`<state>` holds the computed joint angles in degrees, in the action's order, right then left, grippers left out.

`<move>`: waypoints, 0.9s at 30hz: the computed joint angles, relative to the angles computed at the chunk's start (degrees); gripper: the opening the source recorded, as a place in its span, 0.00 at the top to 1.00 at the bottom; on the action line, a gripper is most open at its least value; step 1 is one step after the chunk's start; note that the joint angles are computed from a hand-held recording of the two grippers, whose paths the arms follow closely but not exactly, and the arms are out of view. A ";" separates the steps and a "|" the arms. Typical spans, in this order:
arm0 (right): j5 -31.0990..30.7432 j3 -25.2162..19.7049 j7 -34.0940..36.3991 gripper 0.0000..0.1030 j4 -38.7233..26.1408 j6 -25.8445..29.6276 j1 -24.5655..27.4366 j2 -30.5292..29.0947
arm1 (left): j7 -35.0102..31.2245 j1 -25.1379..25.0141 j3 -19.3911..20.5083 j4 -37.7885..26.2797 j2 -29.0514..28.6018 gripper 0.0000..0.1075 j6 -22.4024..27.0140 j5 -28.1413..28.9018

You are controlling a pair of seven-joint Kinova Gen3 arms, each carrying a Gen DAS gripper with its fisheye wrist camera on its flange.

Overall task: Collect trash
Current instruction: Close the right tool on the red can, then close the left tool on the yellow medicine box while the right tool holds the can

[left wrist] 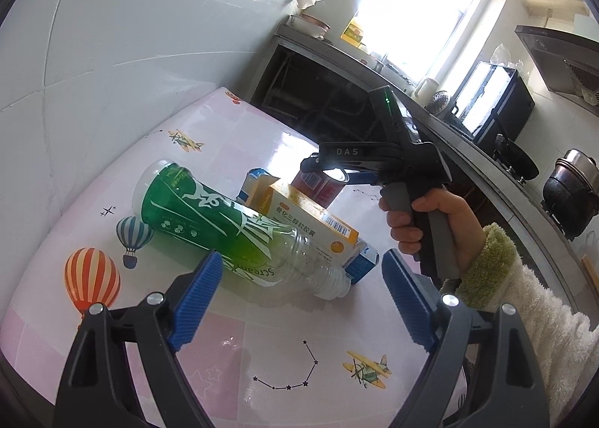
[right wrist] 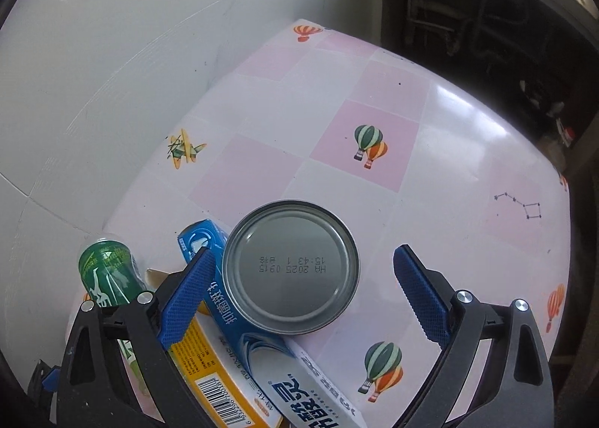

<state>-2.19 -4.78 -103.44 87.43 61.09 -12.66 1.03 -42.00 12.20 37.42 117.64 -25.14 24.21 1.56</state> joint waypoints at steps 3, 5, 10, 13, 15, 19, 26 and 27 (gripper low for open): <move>-1.31 0.33 0.20 0.22 -0.10 -0.09 0.37 0.69 | -0.09 0.44 -0.29 0.33 0.46 0.21 -0.56 0.12; -2.01 0.37 0.38 0.28 0.44 -1.22 0.52 0.93 | -0.04 0.63 -0.39 0.45 0.64 0.21 -0.84 0.15; -1.09 0.29 -1.57 0.37 1.62 -2.21 0.45 -0.27 | 0.10 0.70 -0.16 0.05 0.84 0.22 -0.54 -0.15; 0.97 0.20 -3.80 0.38 3.35 -3.06 0.52 -2.13 | -0.13 0.74 -0.15 -0.49 1.08 0.23 -0.21 -0.55; 1.86 0.28 -4.72 0.38 4.93 -3.83 0.92 -3.98 | -0.55 1.07 -0.59 -1.05 1.83 0.24 -0.20 -0.73; 3.29 0.45 -6.04 0.38 8.77 -4.83 2.29 -9.25 | -1.52 1.66 -1.00 -2.96 4.14 0.27 -0.35 -1.73; 1.53 1.86 -5.01 0.38 16.41 -4.54 5.29 -20.62 | -1.63 0.34 2.63 -12.68 12.44 0.36 6.27 -11.01; 0.86 2.38 -4.62 0.38 17.38 -4.16 5.56 -22.18 | -1.79 0.69 2.98 -14.14 13.87 0.36 7.51 -12.83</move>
